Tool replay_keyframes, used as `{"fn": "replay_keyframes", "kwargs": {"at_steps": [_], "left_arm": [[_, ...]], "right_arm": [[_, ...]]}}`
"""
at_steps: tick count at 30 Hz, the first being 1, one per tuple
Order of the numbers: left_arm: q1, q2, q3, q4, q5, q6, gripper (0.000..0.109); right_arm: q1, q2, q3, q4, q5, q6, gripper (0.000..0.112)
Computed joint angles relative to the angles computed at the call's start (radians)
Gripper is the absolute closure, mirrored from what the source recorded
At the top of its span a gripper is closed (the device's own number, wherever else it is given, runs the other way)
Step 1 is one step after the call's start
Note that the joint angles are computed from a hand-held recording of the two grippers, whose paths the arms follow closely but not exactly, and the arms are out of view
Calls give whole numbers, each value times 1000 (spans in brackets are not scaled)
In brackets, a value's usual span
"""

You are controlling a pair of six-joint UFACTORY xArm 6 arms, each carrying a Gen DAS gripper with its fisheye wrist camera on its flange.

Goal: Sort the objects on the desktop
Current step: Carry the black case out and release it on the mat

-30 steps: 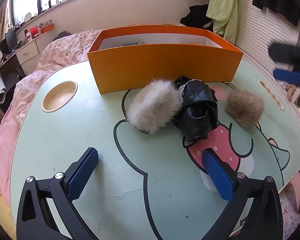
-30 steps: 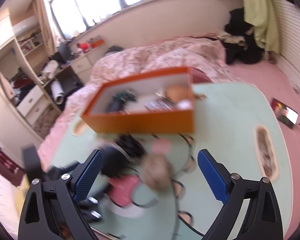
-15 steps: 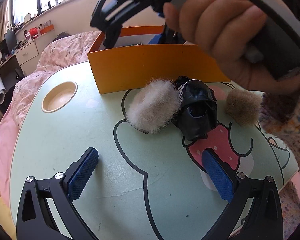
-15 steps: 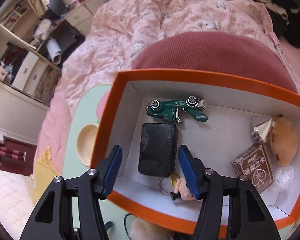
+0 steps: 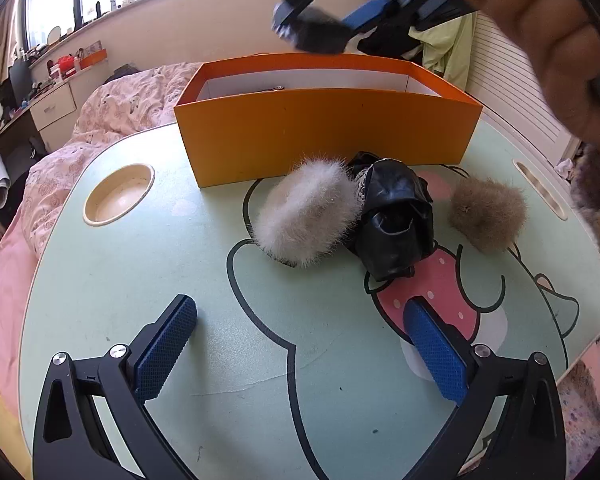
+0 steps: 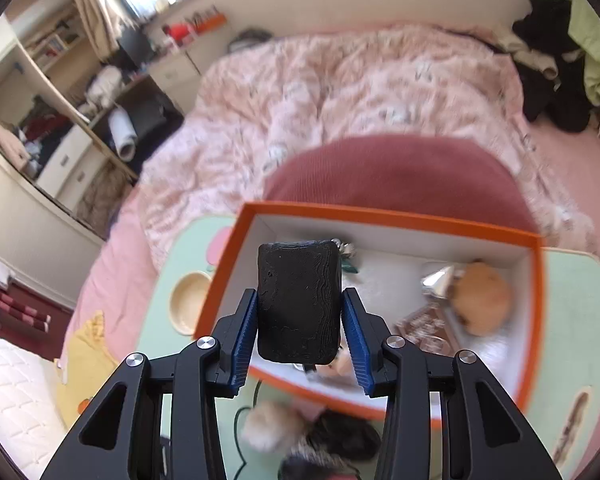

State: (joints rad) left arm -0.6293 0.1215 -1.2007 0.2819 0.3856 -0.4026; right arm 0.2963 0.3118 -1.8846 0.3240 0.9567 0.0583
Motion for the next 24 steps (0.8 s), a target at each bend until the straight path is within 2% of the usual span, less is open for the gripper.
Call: {"fn": "replay_keyframes", "kwargs": {"at_steps": [3, 7, 10, 14, 18, 20, 22, 24], "left_arm": [[-2, 2, -5, 3, 4, -5, 6], [-3, 1, -3, 4, 4, -6, 6], [-2, -1, 1, 9, 2, -10, 6], [-4, -4, 5, 12, 1, -15, 6], [-3, -2, 4, 12, 1, -14, 6], [-3, -2, 4, 12, 1, -15, 6], [-5, -2, 3, 15, 3, -18, 6], [-3, -3, 4, 14, 2, -16, 6]], "right_arm": [[-28, -190, 228, 99, -68, -80, 72], [-21, -352, 471, 67, -142, -75, 72], [-9, -392, 592, 8, -193, -10, 72], [-3, -366, 637, 8, -223, 3, 72], [16, -395, 692, -83, -315, 59, 68], [27, -452, 760, -138, -398, 85, 59], [38, -512, 828, -238, -464, 142, 51], [47, -572, 899, -362, -506, 216, 47]]}}
